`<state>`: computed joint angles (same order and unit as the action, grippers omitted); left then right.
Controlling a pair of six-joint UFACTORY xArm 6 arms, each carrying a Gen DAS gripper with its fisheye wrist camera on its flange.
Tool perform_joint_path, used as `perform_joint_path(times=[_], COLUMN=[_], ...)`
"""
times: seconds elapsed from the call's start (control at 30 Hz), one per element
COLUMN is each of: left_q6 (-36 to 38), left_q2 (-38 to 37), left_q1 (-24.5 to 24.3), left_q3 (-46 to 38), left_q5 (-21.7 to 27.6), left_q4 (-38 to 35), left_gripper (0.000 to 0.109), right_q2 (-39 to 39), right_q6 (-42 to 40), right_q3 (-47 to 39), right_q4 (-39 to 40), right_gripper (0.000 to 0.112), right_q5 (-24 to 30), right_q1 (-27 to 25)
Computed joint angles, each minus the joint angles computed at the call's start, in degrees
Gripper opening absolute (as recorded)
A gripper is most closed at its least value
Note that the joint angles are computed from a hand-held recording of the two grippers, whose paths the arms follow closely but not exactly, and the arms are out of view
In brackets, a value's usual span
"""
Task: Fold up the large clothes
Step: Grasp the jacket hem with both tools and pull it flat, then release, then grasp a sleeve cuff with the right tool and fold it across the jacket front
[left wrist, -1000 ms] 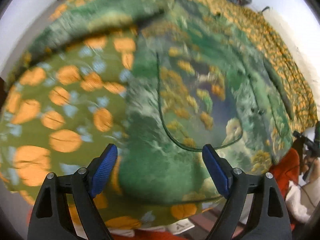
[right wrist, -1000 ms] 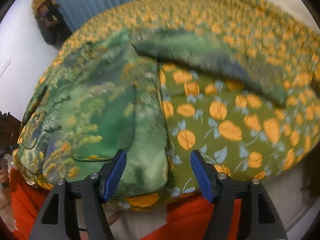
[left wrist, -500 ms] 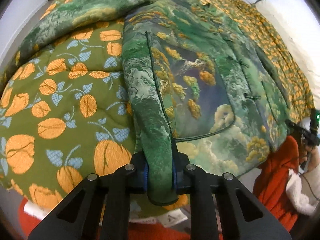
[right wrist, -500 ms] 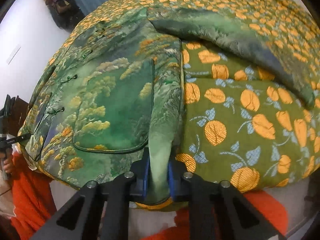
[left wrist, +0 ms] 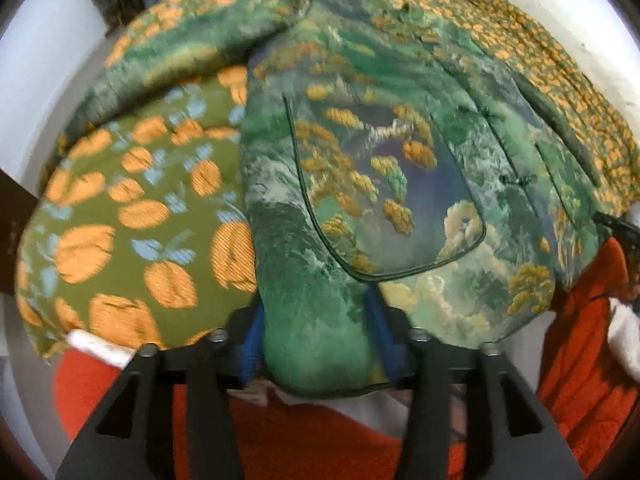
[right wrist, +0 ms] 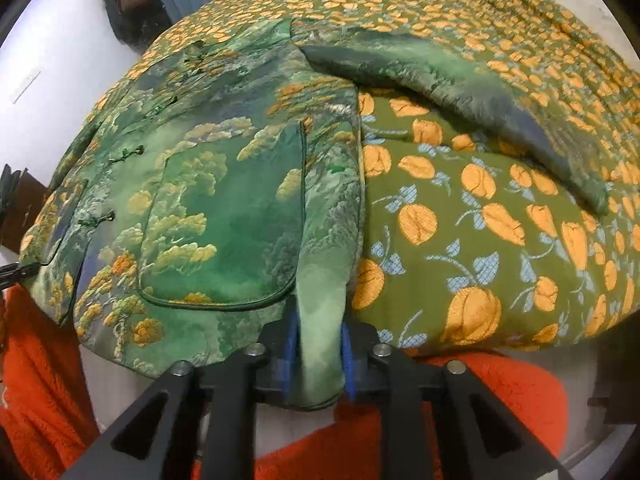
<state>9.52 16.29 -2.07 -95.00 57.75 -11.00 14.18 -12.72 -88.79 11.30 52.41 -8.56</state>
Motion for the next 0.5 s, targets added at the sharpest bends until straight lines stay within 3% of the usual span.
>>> perform_joint_path(times=[0.1, 0.17, 0.2, 0.27, 0.37, 0.5], left_q6=[-0.73, -2.23, -3.50, -6.57, -4.43, -7.63], left_q2=[-2.87, -4.31, -4.89, -5.28, -2.85, -1.12], left_q1=[-0.01, -0.58, -0.95, -1.67, -2.41, -4.24], left_q3=[1.88, 2.62, 2.94, 2.92, -1.92, -3.48], left_q5=[-6.44, -12.27, -15.67, -21.21, -20.90, -25.25], left_q4=[1.11, 2.44, 3.72, 7.21, 6.44, 8.54], left_gripper=[0.079, 0.099, 0.102, 0.102, 0.102, 0.103], right_q2=[-3.03, -4.98, -5.63, -6.83, -7.02, -6.56], right_q6=[-0.47, 0.05, 0.32, 0.97, 2.01, 3.26], right_q3=[2.35, 3.69, 4.12, 4.78, 4.02, 3.32], right_q4=[0.53, -1.05, -1.92, -3.90, -5.03, -4.25], right_gripper=[0.049, 0.058, 0.060, 0.061, 0.066, 0.074], right_q5=[-3.57, -5.80, -6.92, -9.80, -12.59, -15.48], right_q1=[-0.04, 0.19, 0.36, 0.88, 1.30, 1.31])
